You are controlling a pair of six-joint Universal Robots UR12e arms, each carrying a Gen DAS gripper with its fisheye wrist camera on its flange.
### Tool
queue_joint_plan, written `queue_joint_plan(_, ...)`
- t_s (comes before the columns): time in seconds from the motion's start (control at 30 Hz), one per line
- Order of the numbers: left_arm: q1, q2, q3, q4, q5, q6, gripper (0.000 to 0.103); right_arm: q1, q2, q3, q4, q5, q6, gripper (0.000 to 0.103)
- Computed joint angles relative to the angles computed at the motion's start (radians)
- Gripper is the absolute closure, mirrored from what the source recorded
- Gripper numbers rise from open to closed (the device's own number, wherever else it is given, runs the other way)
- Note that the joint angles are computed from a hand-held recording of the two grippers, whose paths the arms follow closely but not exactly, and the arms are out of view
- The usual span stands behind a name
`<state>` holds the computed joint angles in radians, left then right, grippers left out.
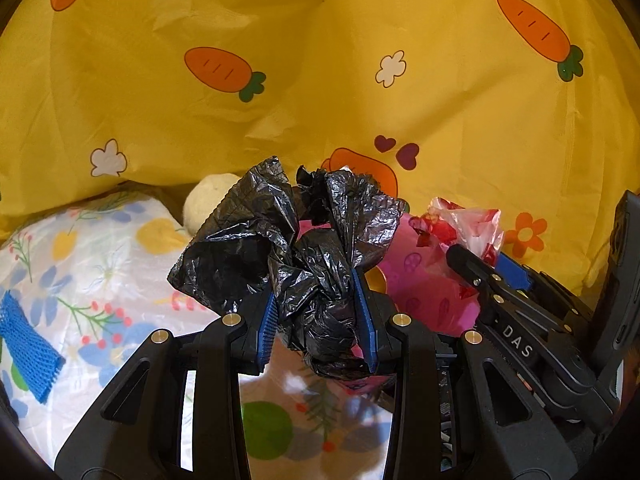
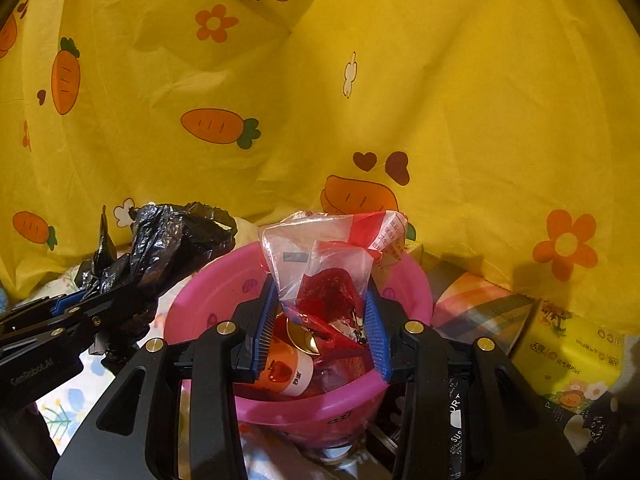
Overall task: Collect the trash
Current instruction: 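Carry the black bag with left tool while right tool carries the wrapper bag to bucket, then open left tool to drop the black bag while right tool drops the wrapper bag in bucket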
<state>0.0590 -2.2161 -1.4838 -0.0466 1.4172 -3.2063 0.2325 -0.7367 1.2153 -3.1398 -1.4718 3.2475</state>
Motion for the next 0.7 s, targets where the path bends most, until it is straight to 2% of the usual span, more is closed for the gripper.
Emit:
queue_joint_plan(0.27,-0.001,-0.057,0.083,-0.075,-0.027,0.019,0.069,-0.003,0.022,-0.031,0.032,-0.011,0.0,0.062)
queue_joint_plan(0.7,0.003,-0.108,0.174,-0.133,-0.078,0.025,0.069,-0.002,0.046,-0.066,0.049,-0.03,0.007,0.06)
